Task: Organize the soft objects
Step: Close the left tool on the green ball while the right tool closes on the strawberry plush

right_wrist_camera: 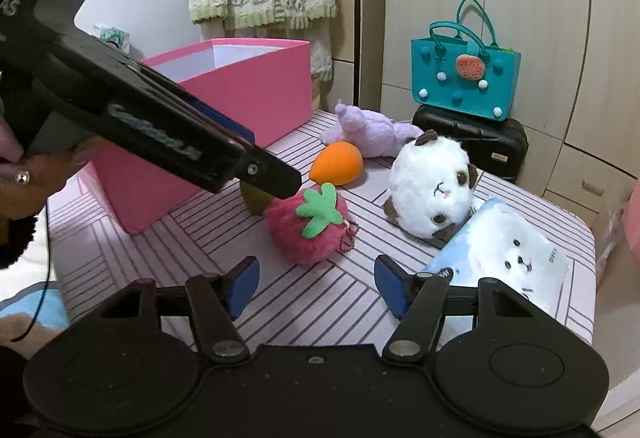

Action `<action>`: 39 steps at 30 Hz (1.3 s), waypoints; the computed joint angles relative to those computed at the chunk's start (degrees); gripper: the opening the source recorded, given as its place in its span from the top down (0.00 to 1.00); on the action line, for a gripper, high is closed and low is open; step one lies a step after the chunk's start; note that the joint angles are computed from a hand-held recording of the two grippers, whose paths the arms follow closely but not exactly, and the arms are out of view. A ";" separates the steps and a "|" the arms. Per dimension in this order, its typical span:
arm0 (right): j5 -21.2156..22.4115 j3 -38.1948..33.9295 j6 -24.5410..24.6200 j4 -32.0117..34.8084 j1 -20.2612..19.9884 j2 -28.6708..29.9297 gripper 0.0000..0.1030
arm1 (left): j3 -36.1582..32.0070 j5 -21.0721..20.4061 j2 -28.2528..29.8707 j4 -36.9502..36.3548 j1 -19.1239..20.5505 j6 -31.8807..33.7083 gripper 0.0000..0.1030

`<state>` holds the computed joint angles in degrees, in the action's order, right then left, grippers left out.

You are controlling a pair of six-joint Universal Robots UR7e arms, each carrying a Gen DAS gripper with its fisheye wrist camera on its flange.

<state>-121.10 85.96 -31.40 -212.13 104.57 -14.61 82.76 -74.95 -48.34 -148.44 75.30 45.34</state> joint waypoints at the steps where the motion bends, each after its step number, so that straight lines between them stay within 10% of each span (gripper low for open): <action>1: -0.07 -0.67 -0.41 0.44 -0.05 0.27 0.33 | -0.42 1.05 0.54 -0.19 -0.07 -0.38 0.51; 8: -0.44 -4.98 -2.61 4.04 -0.09 2.04 0.34 | 0.74 6.15 1.84 -6.50 -1.09 1.87 0.64; 25: 0.12 -10.06 0.75 5.85 -0.58 4.66 0.34 | -1.92 2.20 1.21 0.06 0.34 -4.23 0.82; 27: -0.06 -10.16 0.98 6.65 -0.54 4.61 0.53 | -1.82 2.34 1.09 -0.23 0.33 -4.21 0.84; 32: -0.17 -8.95 3.12 5.64 -0.36 4.03 0.57 | -0.86 4.34 0.72 -2.01 -0.33 -1.67 0.82; 39: -1.98 -6.37 5.00 4.21 0.04 2.81 0.58 | -0.35 9.00 0.94 -2.56 -1.76 2.24 0.55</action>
